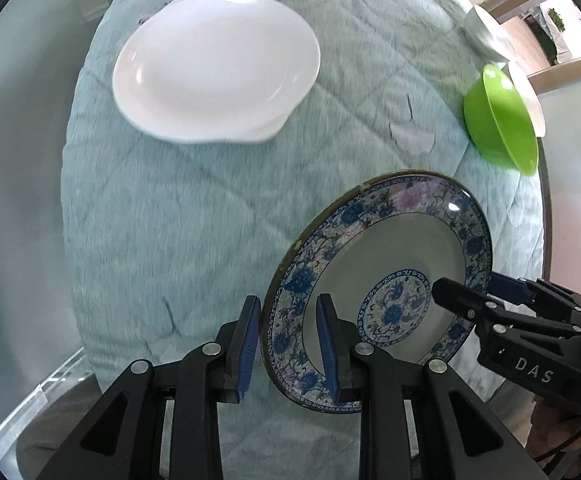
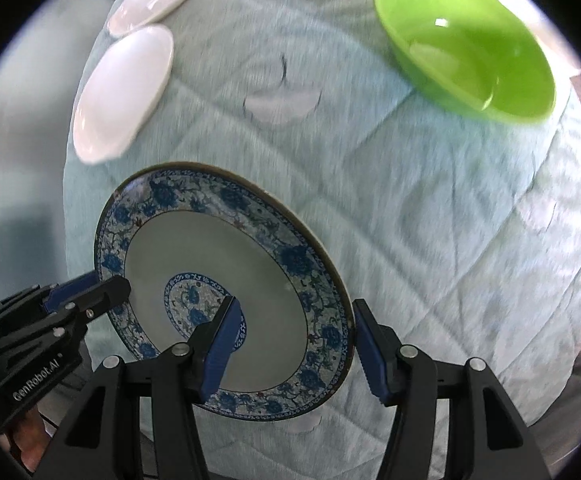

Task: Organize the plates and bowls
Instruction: 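Carry the plate toward the white dishes, lower it and open both grippers, then move both grippers to the white handled dish and close on its rim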

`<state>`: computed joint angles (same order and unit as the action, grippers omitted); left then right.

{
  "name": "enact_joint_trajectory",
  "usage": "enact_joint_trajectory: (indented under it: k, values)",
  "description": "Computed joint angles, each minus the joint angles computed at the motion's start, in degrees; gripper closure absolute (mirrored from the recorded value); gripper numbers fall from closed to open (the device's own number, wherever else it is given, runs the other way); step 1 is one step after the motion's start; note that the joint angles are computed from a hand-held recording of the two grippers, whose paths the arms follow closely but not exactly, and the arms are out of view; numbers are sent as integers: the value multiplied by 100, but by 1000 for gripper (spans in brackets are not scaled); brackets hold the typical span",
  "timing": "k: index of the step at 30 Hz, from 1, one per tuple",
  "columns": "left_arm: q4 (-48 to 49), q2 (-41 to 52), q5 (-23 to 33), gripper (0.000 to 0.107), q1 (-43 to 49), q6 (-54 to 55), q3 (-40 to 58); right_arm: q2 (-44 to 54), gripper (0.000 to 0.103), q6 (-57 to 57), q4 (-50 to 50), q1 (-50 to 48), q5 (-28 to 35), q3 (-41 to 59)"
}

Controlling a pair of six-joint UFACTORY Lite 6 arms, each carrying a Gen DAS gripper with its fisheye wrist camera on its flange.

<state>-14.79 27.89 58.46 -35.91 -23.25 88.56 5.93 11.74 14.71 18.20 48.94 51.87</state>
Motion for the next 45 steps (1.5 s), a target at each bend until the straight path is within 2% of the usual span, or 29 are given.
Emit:
enact_joint_trajectory:
  k: [6, 14, 17, 20, 21, 22, 23, 25, 27, 28, 29, 34, 36, 39, 41, 45]
  values:
    - [48, 906, 359, 83, 238, 96, 1269, 739, 46, -278, -90, -473, 130, 836]
    - [-34, 1558, 491, 83, 455, 258, 1806, 1553, 44, -441, 63, -579, 56, 1235]
    - [-95, 1486, 426, 82, 564, 318, 1738, 1622, 40, -570, 151, -618, 39, 1272]
    - [280, 813, 334, 75, 749, 277, 1296, 1511, 24, -377, -76, -419, 21, 1413]
    - [475, 552, 343, 72, 815, 240, 1266, 1351, 22, -277, -234, -373, 19, 1433]
    - [622, 346, 371, 62, 877, 223, 1282, 1147, 22, -236, -341, -344, 25, 1450]
    - [770, 159, 418, 47, 925, 178, 1331, 992, 21, -239, -438, -327, 66, 1534]
    - [959, -244, 403, 28, 1180, 201, 1416, 741, 20, -381, -495, -301, 132, 1823]
    - [641, -411, 290, 19, 1670, 572, 1649, 715, 20, -723, -255, -268, 221, 2326]
    - [540, -393, 386, 9, 1849, 662, 1810, 798, 20, -902, -123, -223, 235, 2644]
    - [512, -136, 456, 7, 2034, 685, 2193, 915, 20, -1096, 27, -207, 248, 2884]
    - [140, 1239, 917, 10, 2779, 1074, 3521, 2484, 20, -1640, 575, -24, 613, 4603]
    - [-52, 1329, 639, 11, 2943, 1468, 3264, 3072, 20, -1548, 415, 24, 753, 5200]
    - [-150, 1570, 266, 17, 2843, 1562, 2953, 3887, 21, -1496, 358, 148, 831, 5890]
    - [-280, 1803, 131, 25, 2827, 1656, 2925, 4559, 22, -1426, 261, 206, 999, 6581]
    - [-558, 2448, -25, 41, 2864, 1814, 3149, 5155, 46, -1338, 172, 248, 1109, 7078]
